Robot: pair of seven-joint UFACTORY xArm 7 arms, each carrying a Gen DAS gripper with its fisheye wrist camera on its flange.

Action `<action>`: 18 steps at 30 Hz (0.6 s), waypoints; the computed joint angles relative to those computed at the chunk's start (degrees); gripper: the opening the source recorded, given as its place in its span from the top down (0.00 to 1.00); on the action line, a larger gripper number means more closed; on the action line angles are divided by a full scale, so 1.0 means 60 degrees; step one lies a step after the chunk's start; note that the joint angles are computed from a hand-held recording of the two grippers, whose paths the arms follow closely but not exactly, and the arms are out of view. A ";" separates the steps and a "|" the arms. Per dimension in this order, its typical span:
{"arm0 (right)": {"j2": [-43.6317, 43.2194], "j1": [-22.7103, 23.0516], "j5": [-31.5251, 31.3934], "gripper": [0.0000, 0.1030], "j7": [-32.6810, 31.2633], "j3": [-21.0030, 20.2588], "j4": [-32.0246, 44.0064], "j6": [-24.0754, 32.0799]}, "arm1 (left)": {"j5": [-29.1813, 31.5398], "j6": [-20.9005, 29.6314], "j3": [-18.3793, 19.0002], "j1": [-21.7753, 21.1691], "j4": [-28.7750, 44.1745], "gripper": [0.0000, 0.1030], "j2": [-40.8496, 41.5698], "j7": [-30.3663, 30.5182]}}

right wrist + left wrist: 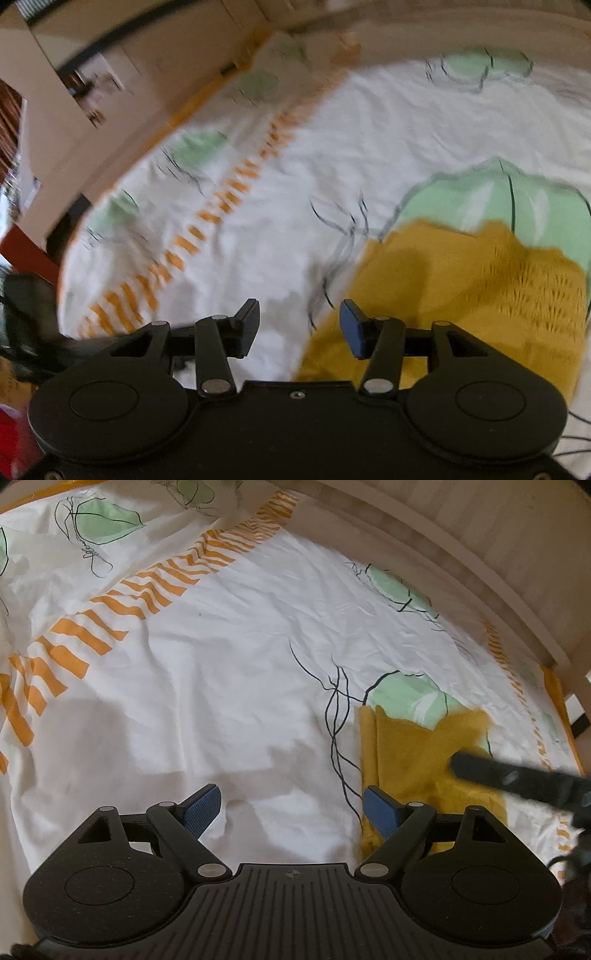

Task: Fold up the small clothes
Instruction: 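Lift the gripped edge with the right tool and fold it over the sweater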

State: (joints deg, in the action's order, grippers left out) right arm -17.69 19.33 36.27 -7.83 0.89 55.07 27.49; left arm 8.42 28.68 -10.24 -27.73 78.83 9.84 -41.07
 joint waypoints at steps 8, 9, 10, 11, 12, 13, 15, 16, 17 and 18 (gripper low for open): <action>-0.0852 -0.0301 -0.0564 0.44 0.0287 -0.0012 -0.0718 -0.0473 | 0.0044 -0.0182 -0.0029 -0.0040 -0.0052 0.19 0.0000 0.0092; -0.1029 -0.0406 -0.0807 0.44 0.0444 0.0014 -0.0950 -0.0518 | 0.0055 -0.0206 -0.0040 -0.0058 -0.0045 0.19 0.0007 0.0118; -0.1152 -0.0489 -0.1032 0.44 0.0622 0.0037 -0.1115 -0.0539 | 0.0037 -0.0258 -0.0065 -0.0066 -0.0047 0.19 0.0015 0.0199; -0.1268 -0.0563 -0.1256 0.44 0.0774 0.0052 -0.1294 -0.0568 | 0.0031 -0.0293 -0.0080 -0.0084 -0.0028 0.19 0.0035 0.0256; -0.1447 -0.0644 -0.1498 0.44 0.0918 0.0075 -0.1536 -0.0572 | 0.0023 -0.0330 -0.0099 -0.0105 -0.0022 0.19 0.0046 0.0322; -0.1620 -0.0740 -0.1773 0.44 0.1073 0.0121 -0.1792 -0.0564 | 0.0004 -0.0345 -0.0123 -0.0131 0.0008 0.19 0.0077 0.0397; -0.1987 -0.0873 -0.2236 0.44 0.1300 0.0153 -0.2288 -0.0545 | -0.0117 -0.0378 -0.0202 -0.0173 0.0028 0.19 0.0110 0.0641; -0.2145 -0.0948 -0.2477 0.44 0.1454 0.0210 -0.2518 -0.0544 | -0.0197 -0.0403 -0.0244 -0.0189 0.0040 0.19 0.0132 0.0801; -0.2326 -0.1053 -0.2755 0.44 0.1620 0.0291 -0.2754 -0.0531 | -0.0263 -0.0429 -0.0278 -0.0213 0.0041 0.19 0.0147 0.0939; -0.2499 -0.1159 -0.3046 0.44 0.1787 0.0387 -0.2976 -0.0504 | -0.0345 -0.0446 -0.0316 -0.0236 0.0050 0.19 0.0167 0.1093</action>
